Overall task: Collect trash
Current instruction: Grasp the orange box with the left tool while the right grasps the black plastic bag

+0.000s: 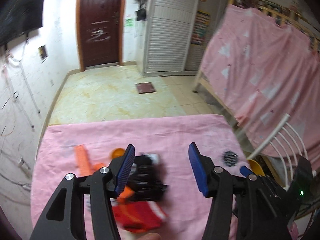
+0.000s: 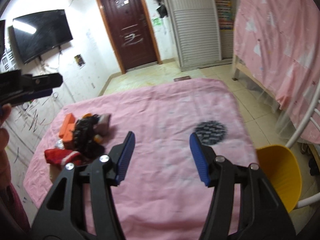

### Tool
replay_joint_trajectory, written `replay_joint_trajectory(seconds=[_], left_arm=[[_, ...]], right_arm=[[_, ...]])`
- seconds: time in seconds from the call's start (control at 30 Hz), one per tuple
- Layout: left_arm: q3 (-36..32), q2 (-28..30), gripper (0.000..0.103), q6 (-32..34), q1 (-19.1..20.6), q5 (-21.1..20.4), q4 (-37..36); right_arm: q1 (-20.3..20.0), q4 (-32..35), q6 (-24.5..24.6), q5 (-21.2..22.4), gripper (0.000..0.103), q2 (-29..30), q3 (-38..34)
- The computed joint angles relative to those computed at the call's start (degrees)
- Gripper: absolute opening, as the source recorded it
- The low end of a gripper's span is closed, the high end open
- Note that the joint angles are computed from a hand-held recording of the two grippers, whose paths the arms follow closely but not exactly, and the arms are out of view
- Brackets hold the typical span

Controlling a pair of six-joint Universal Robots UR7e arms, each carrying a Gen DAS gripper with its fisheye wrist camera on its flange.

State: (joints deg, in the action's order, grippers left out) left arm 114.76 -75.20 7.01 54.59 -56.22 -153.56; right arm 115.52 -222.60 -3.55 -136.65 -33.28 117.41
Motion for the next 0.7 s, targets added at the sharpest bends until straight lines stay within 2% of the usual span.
replay_joint_trajectory(seconds=[0.13,0.3,0.47,0.53,0.7], left_arm=[[-3.3,1.2,0.05,0.9,3.8,2.2,0.1],[-6.3,2.8,0.052,0.9,8.5,3.8,0.7],[-8.9,4.9,0.052,0.1,11.8,4.9,2.1],[-9.3,5.5,0.052,0.0,12.8,5.1,2.3],[-10.6,7.3,0.052,-0.3,14.3,6.0,2.6]], right_arm=[[0.9,3.6,-0.8,0.7,0.055,1.6,-3.0],[1.3,8.2,-0.3,4.1,0.055,3.1,-6.2],[1.6,11.5,-0.4,7.0,0.071,4.4,-9.0],[1.6,13.0,-0.4,8.5,0.072,4.9,-10.1],[1.8,16.4,-0.5,8.4,0.072,6.5,-13.2]])
